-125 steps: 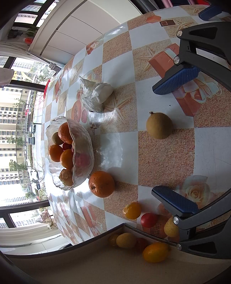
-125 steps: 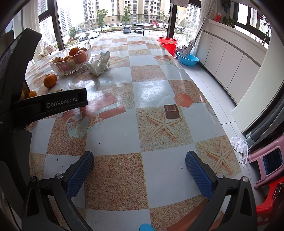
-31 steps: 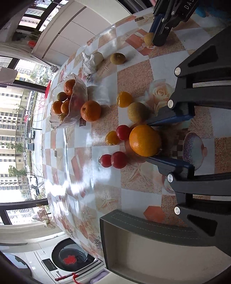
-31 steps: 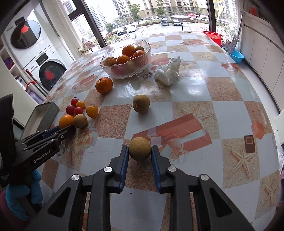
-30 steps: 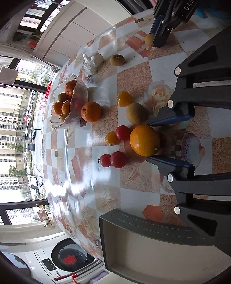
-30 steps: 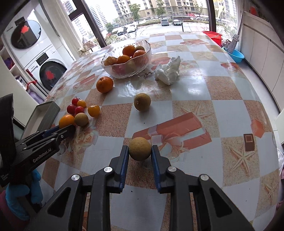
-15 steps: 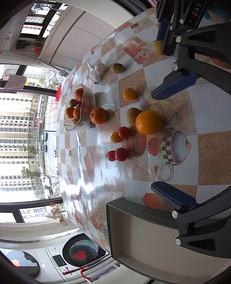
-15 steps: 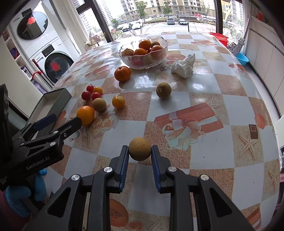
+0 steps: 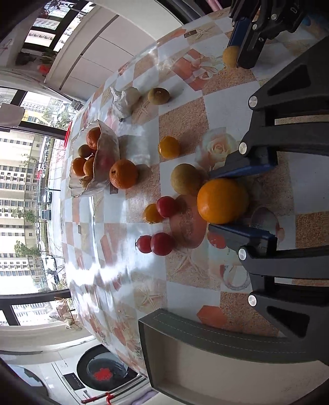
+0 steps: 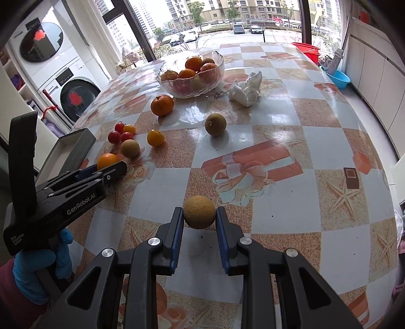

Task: Organize fruits
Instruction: 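Carry both fruits over the grey tray and open both tools to drop them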

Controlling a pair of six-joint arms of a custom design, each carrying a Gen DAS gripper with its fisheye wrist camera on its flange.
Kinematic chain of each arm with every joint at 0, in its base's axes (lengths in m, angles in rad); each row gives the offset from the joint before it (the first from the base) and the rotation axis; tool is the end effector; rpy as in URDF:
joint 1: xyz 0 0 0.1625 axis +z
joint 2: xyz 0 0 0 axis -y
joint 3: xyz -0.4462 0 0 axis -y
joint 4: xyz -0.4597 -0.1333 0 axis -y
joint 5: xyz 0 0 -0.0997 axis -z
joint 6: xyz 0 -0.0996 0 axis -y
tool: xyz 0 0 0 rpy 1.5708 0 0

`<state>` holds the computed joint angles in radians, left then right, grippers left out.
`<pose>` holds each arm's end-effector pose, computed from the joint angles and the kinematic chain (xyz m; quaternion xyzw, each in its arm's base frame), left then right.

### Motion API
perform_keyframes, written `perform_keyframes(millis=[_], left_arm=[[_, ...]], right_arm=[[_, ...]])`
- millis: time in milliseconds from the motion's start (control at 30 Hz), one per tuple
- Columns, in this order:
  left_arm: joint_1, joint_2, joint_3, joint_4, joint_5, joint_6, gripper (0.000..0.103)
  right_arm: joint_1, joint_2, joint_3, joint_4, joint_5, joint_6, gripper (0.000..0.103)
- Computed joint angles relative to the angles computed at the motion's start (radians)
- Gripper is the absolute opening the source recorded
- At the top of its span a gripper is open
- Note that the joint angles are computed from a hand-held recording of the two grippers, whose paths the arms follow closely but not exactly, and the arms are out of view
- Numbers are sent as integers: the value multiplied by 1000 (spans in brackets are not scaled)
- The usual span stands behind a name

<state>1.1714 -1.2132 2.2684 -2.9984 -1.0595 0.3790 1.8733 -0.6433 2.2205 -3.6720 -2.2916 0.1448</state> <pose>-0.0296 -0.5382 0.1359 0.3175 0.8974 -0.1816 0.2467 0.2068 -0.4360 -0.0444 -0.0199 -0.9082 0.3119 0.2784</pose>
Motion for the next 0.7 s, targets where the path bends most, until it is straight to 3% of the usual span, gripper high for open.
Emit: perform_keyframes(millis=[367, 533, 700], left_arm=[[15, -239, 25, 121, -43, -39, 35], [60, -319, 28, 90, 34, 23, 35], [134, -332, 7, 44, 109, 82, 35]], right_arm=[[70, 22, -93, 112, 39, 2, 28], [128, 79, -210, 216, 69, -35, 28], [169, 157, -347, 324, 132, -62, 28]])
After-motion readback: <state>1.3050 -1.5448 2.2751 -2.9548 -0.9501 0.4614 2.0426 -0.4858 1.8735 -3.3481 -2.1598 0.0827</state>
